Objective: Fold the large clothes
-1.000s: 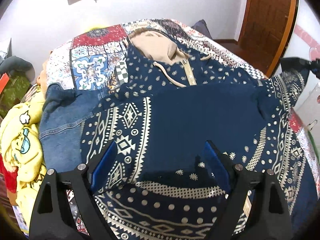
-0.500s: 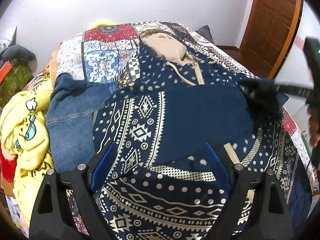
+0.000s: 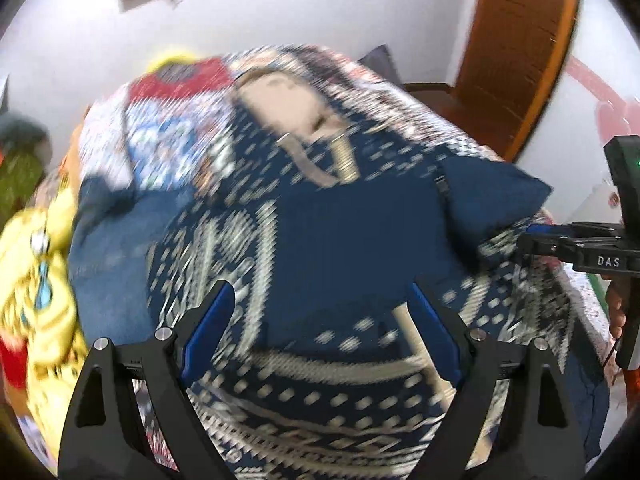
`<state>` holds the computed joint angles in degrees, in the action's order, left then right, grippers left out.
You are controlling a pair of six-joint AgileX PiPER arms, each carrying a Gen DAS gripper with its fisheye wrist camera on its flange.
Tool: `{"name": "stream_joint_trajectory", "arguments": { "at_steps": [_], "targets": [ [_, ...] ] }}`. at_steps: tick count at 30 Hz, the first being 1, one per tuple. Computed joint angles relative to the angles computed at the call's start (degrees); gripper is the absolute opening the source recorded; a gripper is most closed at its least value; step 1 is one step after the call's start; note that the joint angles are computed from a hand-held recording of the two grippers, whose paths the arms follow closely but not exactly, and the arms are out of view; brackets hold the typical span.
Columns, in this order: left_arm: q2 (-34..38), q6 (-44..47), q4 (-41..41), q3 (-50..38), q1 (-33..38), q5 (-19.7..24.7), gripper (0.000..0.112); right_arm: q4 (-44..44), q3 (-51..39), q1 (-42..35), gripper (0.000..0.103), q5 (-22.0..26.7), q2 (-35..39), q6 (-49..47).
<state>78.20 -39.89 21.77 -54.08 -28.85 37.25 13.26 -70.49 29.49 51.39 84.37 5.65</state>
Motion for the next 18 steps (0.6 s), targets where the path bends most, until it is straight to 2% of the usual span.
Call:
{"name": "stream_joint_trajectory", "arguments": {
  "at_steps": [4, 8, 12, 18],
  "targets": [
    [6.48, 1.9, 0.78, -10.65, -5.77, 2.53, 0.088, -8.59, 2.84, -3.36, 0.051, -0.02, -7.66, 3.95],
    [16.75, 8.57, -4.28, -25.18, -10.18, 4.92, 0.088, -14.01, 5.31, -8.01, 0.055, -0.04, -13.05, 4.62],
    [29.25, 14.25, -8.05, -40.78, -13.14, 9.98, 0.088, -13.26, 6.9, -13.75, 0.055, -0.37, -14.58, 1.8],
    [50.95, 21.88, -11.91, -68.93, -16.51, 22.36, 0.088, -5.46, 10.22, -22.53, 0.055, -1.51, -13.81, -5.96]
  ]
}}
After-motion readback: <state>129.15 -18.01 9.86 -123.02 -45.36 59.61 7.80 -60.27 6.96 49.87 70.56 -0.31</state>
